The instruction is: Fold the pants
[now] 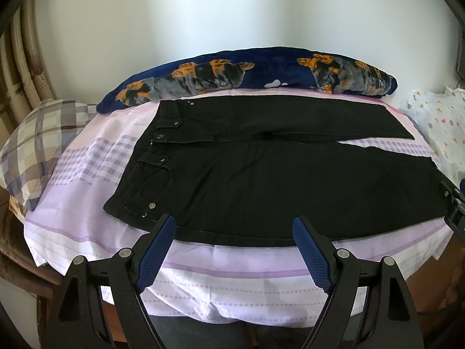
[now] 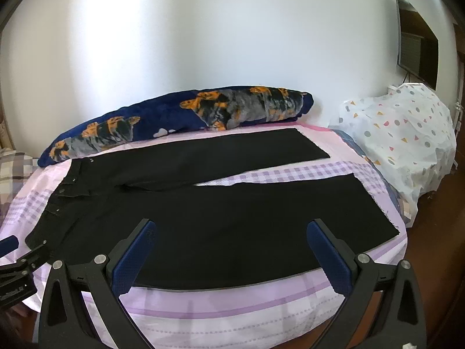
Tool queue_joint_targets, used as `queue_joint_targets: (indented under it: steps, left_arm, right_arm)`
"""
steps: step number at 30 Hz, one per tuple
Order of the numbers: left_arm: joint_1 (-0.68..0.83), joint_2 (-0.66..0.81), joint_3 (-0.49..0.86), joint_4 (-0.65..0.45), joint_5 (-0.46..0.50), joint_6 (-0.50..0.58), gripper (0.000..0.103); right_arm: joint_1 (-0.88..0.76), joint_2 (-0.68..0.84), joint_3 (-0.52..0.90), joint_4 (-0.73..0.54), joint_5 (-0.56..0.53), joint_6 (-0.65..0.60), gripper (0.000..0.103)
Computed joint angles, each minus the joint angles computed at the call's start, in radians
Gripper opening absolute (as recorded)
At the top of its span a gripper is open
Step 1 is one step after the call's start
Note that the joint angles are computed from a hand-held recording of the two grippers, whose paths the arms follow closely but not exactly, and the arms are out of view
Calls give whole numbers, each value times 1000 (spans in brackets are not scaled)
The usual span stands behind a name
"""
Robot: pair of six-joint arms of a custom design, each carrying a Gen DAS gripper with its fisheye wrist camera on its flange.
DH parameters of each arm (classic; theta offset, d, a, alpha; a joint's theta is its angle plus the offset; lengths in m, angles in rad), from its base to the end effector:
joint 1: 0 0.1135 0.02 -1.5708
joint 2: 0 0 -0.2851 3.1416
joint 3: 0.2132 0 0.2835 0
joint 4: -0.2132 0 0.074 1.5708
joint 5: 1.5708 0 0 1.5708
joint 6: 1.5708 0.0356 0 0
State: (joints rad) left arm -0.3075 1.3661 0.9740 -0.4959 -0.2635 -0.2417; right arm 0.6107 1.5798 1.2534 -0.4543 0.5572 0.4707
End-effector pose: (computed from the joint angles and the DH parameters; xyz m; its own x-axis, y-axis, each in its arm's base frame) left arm 0.2977 -0.0848 0.2581 -0.7504 -0.0042 -0.6610 -0.0453 0.9980 0.0452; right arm 0.3207 0.2015 0.2932 -0.5950 0.0534 -0.8019 0.1020 0.9947 -0.0095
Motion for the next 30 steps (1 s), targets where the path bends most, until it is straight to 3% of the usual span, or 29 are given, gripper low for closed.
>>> queue_joint_targets:
  steps: [30]
  left_arm:
    - [-22,11,-6,9,-11,-20,83]
  right_arm:
    - [-6,7,-2,-9,-13,15,103]
